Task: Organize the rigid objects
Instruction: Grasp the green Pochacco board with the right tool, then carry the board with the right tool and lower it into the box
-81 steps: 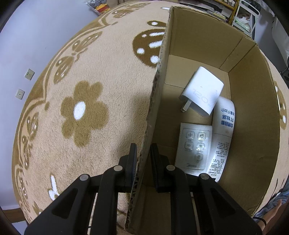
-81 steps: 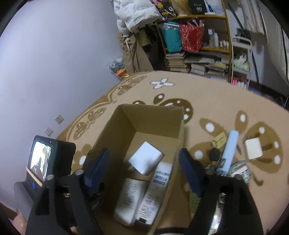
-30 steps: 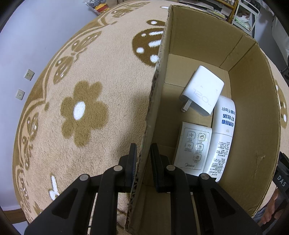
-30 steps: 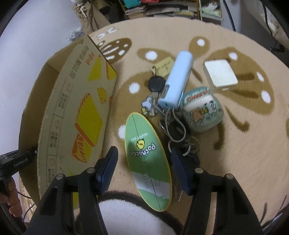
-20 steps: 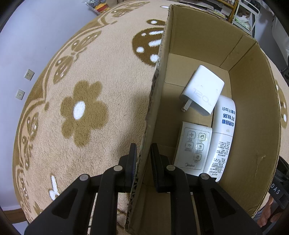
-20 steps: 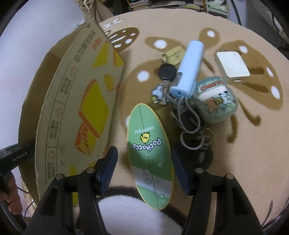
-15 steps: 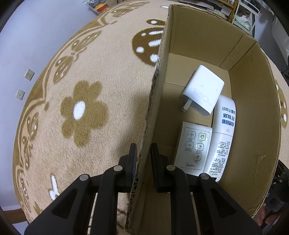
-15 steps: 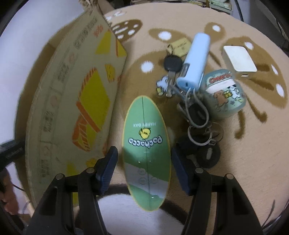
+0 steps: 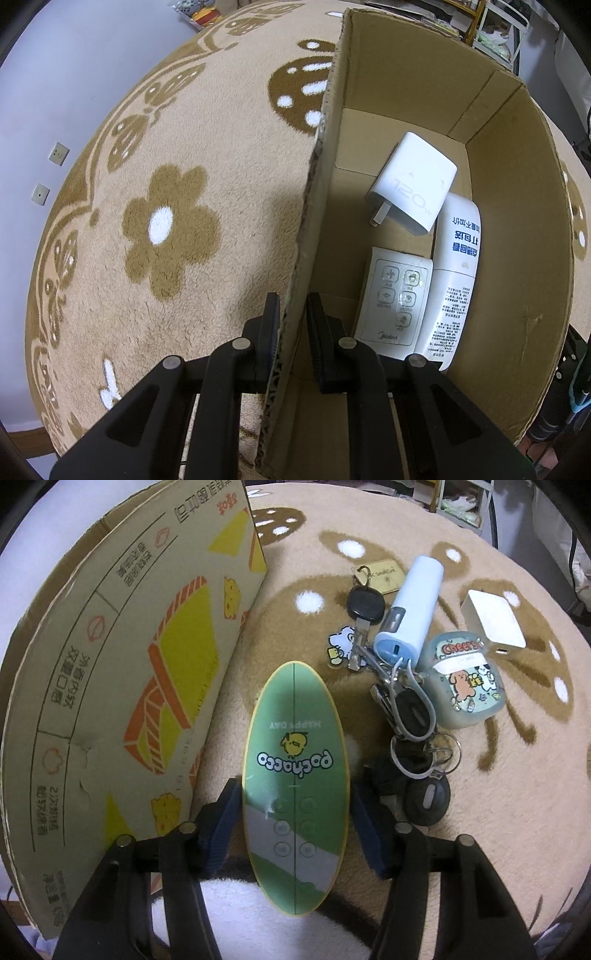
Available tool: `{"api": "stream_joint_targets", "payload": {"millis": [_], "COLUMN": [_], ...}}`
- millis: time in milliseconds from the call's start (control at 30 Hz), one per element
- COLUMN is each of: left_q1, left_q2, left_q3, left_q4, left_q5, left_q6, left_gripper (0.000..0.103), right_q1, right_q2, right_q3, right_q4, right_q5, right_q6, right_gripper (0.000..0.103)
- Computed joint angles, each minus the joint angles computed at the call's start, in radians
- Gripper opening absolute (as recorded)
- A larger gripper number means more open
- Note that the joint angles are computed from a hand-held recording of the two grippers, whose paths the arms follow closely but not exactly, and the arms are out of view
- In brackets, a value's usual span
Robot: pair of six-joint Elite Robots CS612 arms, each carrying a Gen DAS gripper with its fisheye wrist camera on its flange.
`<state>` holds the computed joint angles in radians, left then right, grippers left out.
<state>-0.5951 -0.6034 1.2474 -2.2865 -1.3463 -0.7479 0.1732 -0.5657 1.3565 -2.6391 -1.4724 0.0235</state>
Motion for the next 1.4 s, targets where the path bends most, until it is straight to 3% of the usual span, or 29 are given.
{"api": "stream_joint_targets", "payload": {"millis": [867, 1400], "left_q1": [0.001, 0.002], "left_q2": [0.003, 0.003], "left_q3": [-0.007, -0.007], "left_q4": [0.011, 0.012], "left_q5": [0.0, 0.0], "left_q6": [-0.005, -0.003], "left_gripper": [0.014, 0.014], "right_q1": [-0.051, -0.052], "right_q2": [-0.055, -0.074], "right_q3": [0.059, 0.051], "right_q4": [-0.211, -0.304], "right_q5": [0.109, 0.156], "right_q6": [0.124, 0.117], "right_gripper": [0.059, 0.059]}}
